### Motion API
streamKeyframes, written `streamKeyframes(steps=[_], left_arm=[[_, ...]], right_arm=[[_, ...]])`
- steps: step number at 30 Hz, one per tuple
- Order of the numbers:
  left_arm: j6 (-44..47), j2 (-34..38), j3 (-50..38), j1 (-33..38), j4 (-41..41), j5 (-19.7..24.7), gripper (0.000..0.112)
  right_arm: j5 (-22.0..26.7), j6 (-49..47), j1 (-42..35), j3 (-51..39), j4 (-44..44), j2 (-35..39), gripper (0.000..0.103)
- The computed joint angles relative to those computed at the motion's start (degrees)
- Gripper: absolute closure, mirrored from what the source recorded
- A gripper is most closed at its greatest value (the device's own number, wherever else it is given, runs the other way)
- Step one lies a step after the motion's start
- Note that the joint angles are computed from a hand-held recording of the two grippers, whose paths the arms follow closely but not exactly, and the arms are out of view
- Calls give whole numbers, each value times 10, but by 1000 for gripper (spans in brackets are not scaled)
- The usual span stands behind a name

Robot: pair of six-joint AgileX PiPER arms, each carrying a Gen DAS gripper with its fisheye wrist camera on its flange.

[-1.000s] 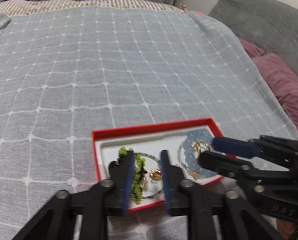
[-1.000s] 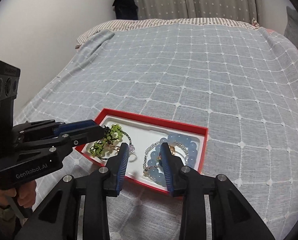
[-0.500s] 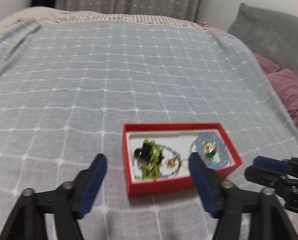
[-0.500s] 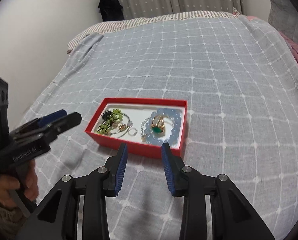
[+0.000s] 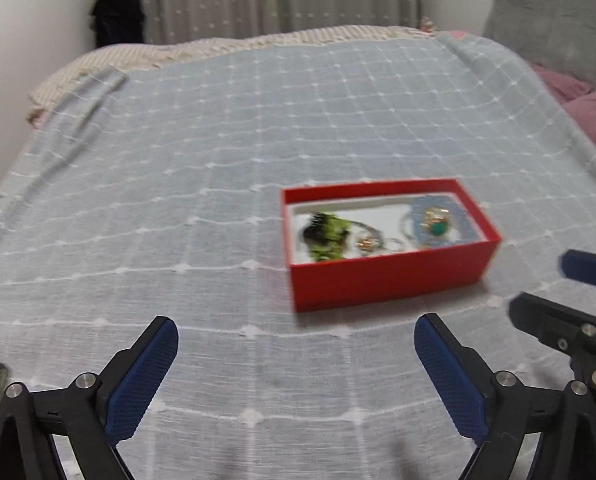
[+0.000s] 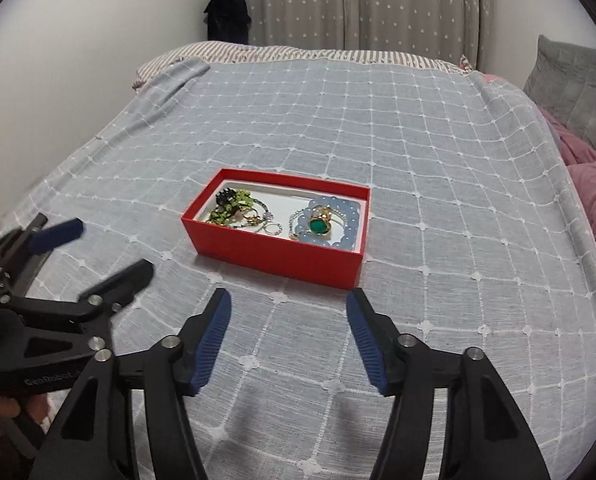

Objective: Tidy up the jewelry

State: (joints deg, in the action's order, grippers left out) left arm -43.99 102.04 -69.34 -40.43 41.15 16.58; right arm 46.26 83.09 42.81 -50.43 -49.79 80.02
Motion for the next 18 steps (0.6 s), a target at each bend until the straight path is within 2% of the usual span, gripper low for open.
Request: streamKeyframes(steps=[1, 2, 4, 6, 10, 14, 18], left_arm=[[-14, 0, -1, 1, 14, 5, 14], [-8, -2, 1, 5, 4, 4, 14], [34, -5, 0, 15, -47, 0, 13], [24, -6, 1, 16, -43, 0, 13], [-10, -15, 9, 17, -21, -4, 13], [32, -7, -2, 21, -64, 4, 10], [65, -2, -7, 21, -104, 5, 10]], right_arm=[[3, -7, -3, -6, 3, 7, 24], [3, -12, -7, -8, 7, 11, 20], [-1, -21, -16, -15, 20, 16, 3], [-16, -15, -19, -10, 21, 11, 1], [4, 25, -2, -12, -9, 9, 0], [10, 49, 3, -10, -19, -3, 0], [42, 63, 18, -14, -26, -5, 0]])
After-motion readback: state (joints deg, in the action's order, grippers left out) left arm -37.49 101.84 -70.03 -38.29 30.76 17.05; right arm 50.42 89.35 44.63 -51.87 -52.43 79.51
